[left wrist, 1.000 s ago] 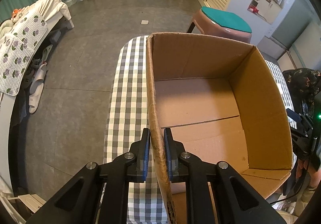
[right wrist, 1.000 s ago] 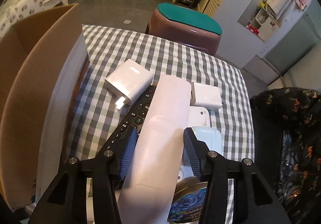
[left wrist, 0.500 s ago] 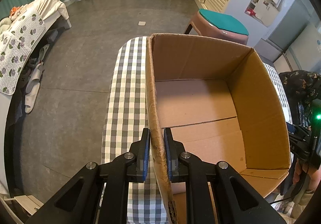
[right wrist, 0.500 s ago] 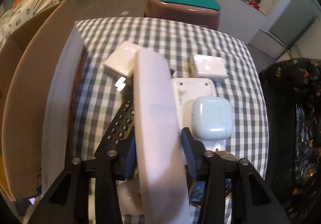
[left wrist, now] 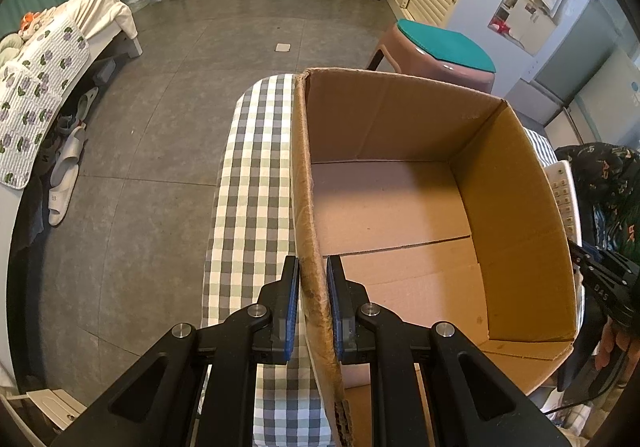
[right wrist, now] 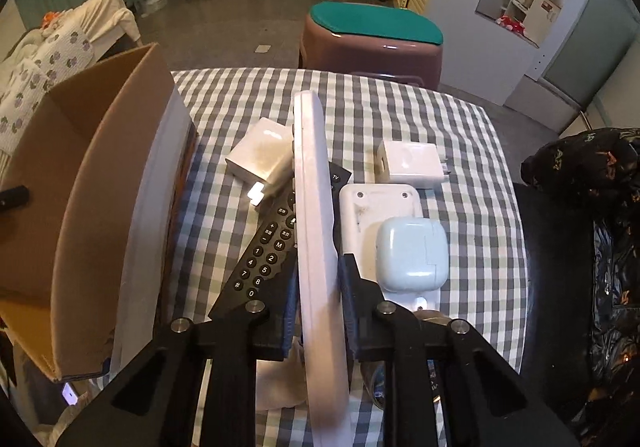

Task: Organize rigid objects
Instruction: 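Lift the handset into the cardboard box and open the right tool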

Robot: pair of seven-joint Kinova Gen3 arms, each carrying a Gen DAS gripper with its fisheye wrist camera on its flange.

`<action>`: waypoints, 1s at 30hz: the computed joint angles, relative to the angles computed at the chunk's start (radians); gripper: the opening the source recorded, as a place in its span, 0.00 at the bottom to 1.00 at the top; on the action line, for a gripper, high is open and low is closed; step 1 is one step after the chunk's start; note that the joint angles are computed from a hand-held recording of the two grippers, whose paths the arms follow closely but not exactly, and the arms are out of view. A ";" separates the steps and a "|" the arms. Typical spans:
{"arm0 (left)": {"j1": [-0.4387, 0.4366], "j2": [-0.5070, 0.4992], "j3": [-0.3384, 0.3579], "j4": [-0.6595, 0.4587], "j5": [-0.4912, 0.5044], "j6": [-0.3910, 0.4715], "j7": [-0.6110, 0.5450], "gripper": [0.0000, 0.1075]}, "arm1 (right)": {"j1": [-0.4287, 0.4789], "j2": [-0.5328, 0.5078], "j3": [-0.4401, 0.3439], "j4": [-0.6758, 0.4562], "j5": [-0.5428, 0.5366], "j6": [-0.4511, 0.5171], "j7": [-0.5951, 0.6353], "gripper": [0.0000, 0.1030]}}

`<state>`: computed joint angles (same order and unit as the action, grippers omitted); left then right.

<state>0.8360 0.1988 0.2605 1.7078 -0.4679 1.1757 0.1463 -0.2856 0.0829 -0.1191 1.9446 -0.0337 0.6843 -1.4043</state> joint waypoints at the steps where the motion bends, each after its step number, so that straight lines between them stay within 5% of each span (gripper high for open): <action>1: 0.000 -0.001 0.000 0.001 0.000 0.000 0.000 0.13 | 0.003 -0.008 -0.001 0.001 -0.008 0.002 0.011 0.19; 18: -0.002 0.000 -0.002 -0.002 -0.007 -0.006 0.005 0.13 | -0.014 -0.195 0.022 -0.103 -0.255 0.109 0.300 0.17; 24: 0.001 0.006 -0.003 -0.008 -0.010 0.006 0.009 0.13 | -0.077 -0.187 -0.009 -0.164 -0.275 0.140 0.316 0.17; 30: 0.006 -0.013 -0.002 0.003 -0.033 0.008 0.038 0.13 | -0.120 -0.203 -0.073 -0.172 -0.179 0.109 0.236 0.18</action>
